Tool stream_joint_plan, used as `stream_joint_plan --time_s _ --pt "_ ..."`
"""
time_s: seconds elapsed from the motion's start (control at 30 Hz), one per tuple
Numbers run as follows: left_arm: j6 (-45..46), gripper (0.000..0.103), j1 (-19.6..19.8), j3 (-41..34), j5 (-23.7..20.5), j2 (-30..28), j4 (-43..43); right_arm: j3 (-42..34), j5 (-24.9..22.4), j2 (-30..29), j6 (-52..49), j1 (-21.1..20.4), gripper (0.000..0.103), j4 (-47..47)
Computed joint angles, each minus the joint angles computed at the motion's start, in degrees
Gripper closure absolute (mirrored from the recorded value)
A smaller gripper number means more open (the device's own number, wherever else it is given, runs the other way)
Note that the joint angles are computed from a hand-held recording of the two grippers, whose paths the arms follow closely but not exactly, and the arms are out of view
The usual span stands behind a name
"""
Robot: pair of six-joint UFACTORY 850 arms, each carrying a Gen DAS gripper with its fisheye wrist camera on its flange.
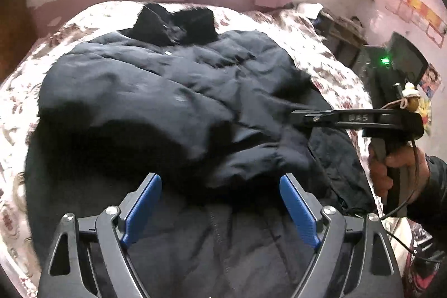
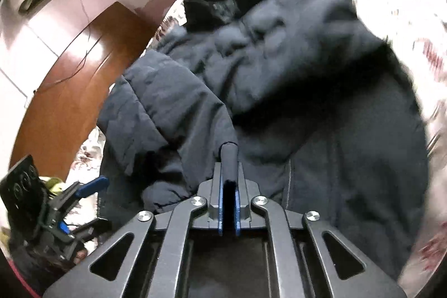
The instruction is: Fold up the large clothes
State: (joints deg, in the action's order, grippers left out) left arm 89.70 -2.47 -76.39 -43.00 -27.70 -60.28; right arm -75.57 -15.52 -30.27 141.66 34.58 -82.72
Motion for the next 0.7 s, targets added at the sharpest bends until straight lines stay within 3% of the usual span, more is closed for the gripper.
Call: stream_joint_plan --time_s 0.23,0.37,0.47,0.5,0.53,0.6,0.63,0.7 --pt "-2.09 0.016 2.16 -3.84 7.71 -0.85 -1.88 -2.09 -16.34 3.96 -15.98 0.34 0.098 7.64" --pt "-8.19 0.016 2.27 -8.0 11.35 -3.37 0.02 -6.69 -19.74 1.74 -27.11 -1.67 0.097 14.48" --pt "-13.25 0.016 2.03 -12.96 12.29 -6.53 2.96 -9.84 -17.87 -0.79 -40.36 -3.57 0.093 21.92" --pt "-14.11 0.016 1.9 -13.94 12.71 -7.2 3.37 -11.75 -19.29 -2.06 -43.66 -3.36 0.091 24.32" --pt "-15.16 0.016 1.73 -15.27 12.9 -8.09 3.69 -12.73 -21.18 -2.84 -45.69 -3.29 0.084 25.21" --pt "-17.69 0.016 1.37 -19.76 11.35 -11.03 4.54 -13.48 -24.69 -3.55 -44.92 -2.7 0.06 22.38" --pt "-18.47 0.016 1.12 -21.72 10.6 -12.36 4.73 -13.65 -25.84 -3.84 -43.45 -2.47 0.044 20.11" --pt "-19.53 0.016 0.35 -26.25 8.43 -15.49 5.02 -13.56 -25.36 -3.88 -40.54 -2.21 0.041 14.61"
